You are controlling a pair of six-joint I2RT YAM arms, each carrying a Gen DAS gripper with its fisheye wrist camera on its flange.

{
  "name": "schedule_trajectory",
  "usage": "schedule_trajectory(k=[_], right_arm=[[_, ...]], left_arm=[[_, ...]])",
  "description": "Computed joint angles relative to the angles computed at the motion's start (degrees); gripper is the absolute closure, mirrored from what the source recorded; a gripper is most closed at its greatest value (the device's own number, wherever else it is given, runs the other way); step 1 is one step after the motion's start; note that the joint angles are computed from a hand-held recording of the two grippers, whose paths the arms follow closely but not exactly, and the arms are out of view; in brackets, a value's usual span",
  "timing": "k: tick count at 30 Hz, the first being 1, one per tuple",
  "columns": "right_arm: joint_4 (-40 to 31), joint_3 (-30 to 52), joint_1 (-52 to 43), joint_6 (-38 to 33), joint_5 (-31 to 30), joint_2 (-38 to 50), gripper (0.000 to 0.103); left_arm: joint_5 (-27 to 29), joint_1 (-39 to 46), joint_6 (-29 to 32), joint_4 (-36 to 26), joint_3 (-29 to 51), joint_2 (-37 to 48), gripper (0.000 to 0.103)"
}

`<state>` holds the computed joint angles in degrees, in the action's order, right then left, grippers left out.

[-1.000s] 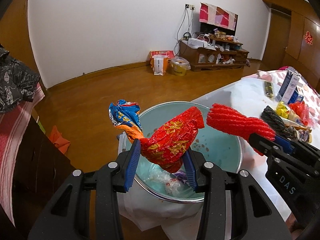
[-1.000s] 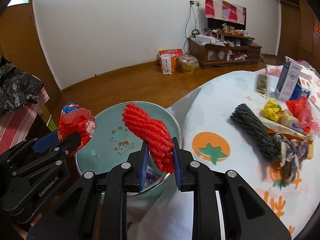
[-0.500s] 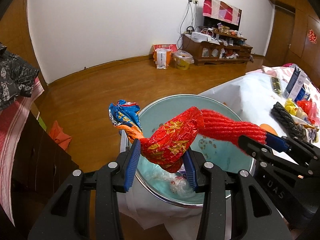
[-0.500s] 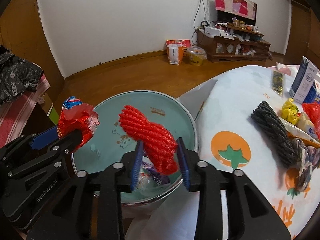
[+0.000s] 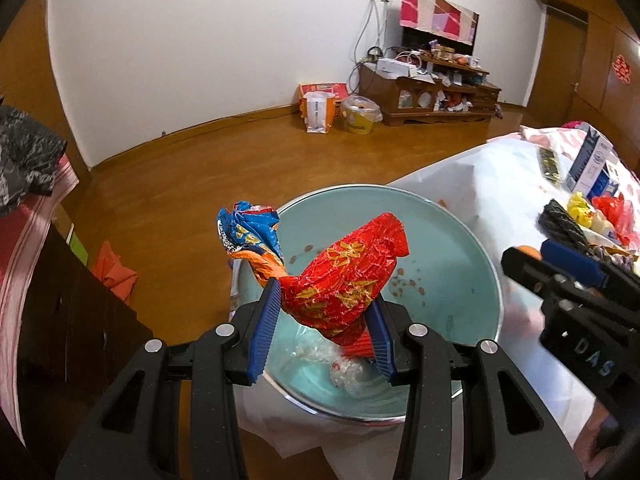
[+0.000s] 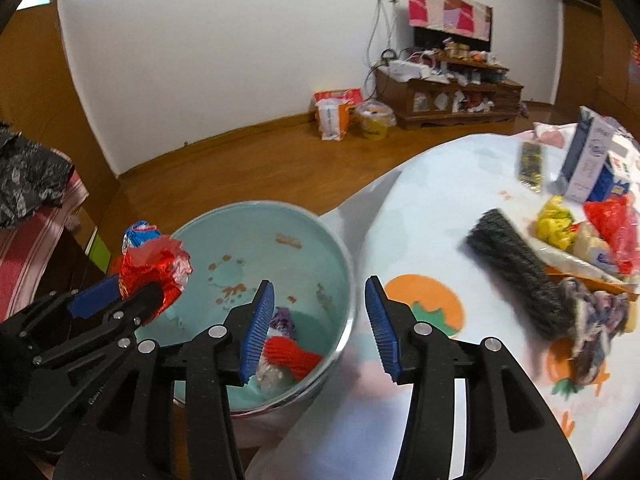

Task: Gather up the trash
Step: 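Move both items over the blue bin and open both tools to drop them, then grasp the checkered cloth rag with the right tool while the left tool grasps the black mesh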

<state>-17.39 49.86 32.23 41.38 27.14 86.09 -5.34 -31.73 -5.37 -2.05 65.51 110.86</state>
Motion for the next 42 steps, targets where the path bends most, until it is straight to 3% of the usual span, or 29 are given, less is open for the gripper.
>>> schedule_trajectory(k=[5,7,24,33,42], right_arm=[[-0.5,-1.9,-0.8,1.7,0.9,-2.5,0.055],[-0.7,-2.3,-0.8,2.0,1.1,-3.1,0.055],[-6.1,-6.3,2.3,6.2,5.6,-11.7,0.047],[-15.8,-13.2,3.6,12.6,9.8,-24.6,0.047],[-32.0,-22.4,0.4,20.7,12.0,-44.3,0.047]], left_arm=[[-0.5,-1.1,0.1,-0.5,1.8,1.7,0.056],[-1.8,-1.4,0.1,-0.3,1.8,1.7,0.041],[-4.6,-3.9,-2.0,0.3,-3.9,-5.9,0.027],[-4.2,-8.9,-2.3,-0.4,-6.2,-9.1,0.027],[-6.0,-15.3,-3.0,-1.1,-5.8,-8.1,0.028]])
